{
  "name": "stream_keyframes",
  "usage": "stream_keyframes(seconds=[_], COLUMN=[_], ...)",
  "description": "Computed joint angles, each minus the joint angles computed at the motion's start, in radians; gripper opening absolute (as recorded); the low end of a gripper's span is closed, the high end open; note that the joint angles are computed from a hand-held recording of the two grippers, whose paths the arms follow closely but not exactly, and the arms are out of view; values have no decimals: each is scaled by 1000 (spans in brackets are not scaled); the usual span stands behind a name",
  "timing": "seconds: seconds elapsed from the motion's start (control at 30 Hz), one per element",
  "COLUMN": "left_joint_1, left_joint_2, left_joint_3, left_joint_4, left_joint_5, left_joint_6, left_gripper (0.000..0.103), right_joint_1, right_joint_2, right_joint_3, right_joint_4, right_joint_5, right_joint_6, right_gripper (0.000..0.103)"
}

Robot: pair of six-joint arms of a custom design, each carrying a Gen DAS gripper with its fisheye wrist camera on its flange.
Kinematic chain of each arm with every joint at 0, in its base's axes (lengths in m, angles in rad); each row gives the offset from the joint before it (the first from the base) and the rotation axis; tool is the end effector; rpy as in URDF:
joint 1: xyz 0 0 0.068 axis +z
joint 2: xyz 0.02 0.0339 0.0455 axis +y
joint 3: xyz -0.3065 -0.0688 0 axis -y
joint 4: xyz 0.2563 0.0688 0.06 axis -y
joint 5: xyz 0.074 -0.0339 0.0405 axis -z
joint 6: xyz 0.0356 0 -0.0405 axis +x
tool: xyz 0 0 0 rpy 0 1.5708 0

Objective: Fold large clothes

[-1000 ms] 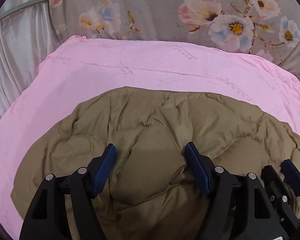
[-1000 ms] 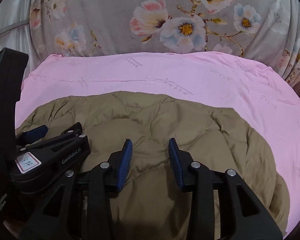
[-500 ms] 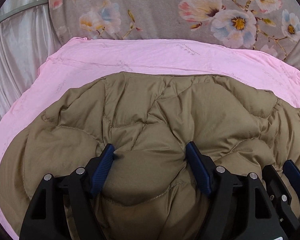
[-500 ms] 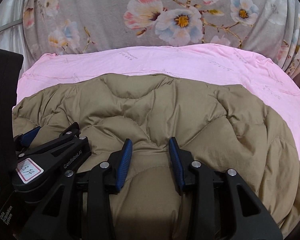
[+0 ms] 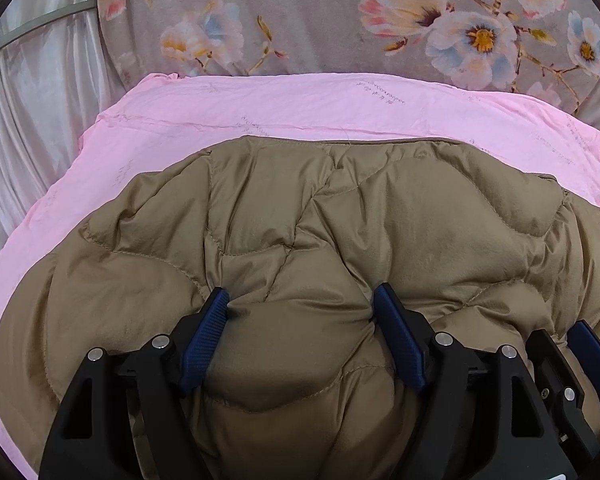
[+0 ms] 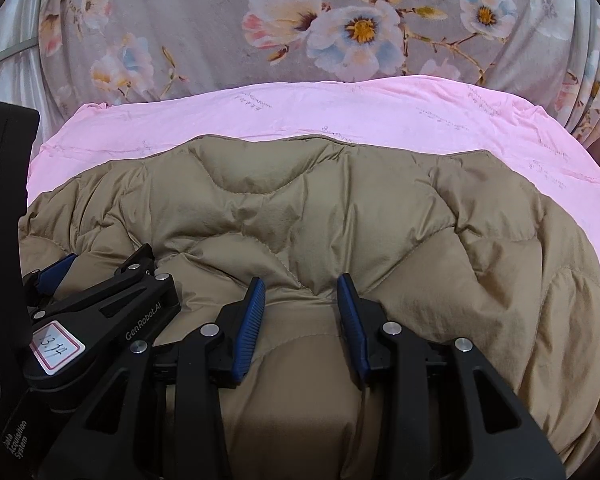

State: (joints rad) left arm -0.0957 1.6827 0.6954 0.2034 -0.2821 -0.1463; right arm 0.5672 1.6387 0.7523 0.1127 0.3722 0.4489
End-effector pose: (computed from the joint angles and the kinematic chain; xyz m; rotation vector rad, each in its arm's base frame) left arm 0.3216 -0.0209 0.1609 -0.1955 2.3172 0.2109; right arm 0.2819 0.1642 0.1838 0.0455 2.2808 0.0918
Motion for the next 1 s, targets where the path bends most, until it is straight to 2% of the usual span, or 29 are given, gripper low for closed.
stream_keyframes(seconds=[0.2, 0.27, 0.4, 0.47, 0.5, 0.53, 0.57, 0.63, 0.77, 0.9, 1.0], left_joint_1=[-2, 19, 162, 282, 365, 479, 546, 696, 901, 947, 940], left_joint_2=[-11, -49, -294, -417, -460, -489, -498, -508, -474, -316, -221], left_joint_3=[7, 3, -114, -151, -165, -171, -167, -158, -141, -97, -86], left_joint_4=[-25, -72, -171, -251, -280, -320, -355, -414, -454, -504, -518], left_joint_5=[6, 50, 287, 380, 459, 579, 629, 702, 799, 884, 960], left_joint_6=[-6, 2, 7, 36, 60, 98, 120, 179, 278, 306, 269], left_gripper=[74, 74, 75, 77, 77, 77, 77, 76, 76, 76, 76], right_joint_1=[-1, 23, 125, 191, 215, 233, 256, 304, 431, 439, 389], right_joint_2=[-3, -42, -228, -291, -316, -335, -351, -372, -382, -402, -408], right_joint_3=[12, 15, -79, -118, -132, -145, -160, -186, -218, -199, -166], right_joint_4=[-18, -80, -160, -199, -221, -234, -248, -268, -329, -363, -346], right_joint_5=[-4, 25, 63, 94, 89, 75, 71, 80, 142, 155, 142], right_joint_6=[-6, -20, 7, 28, 49, 68, 95, 137, 228, 272, 255], right_gripper=[36, 36, 37, 37, 37, 37, 37, 37, 37, 37, 37])
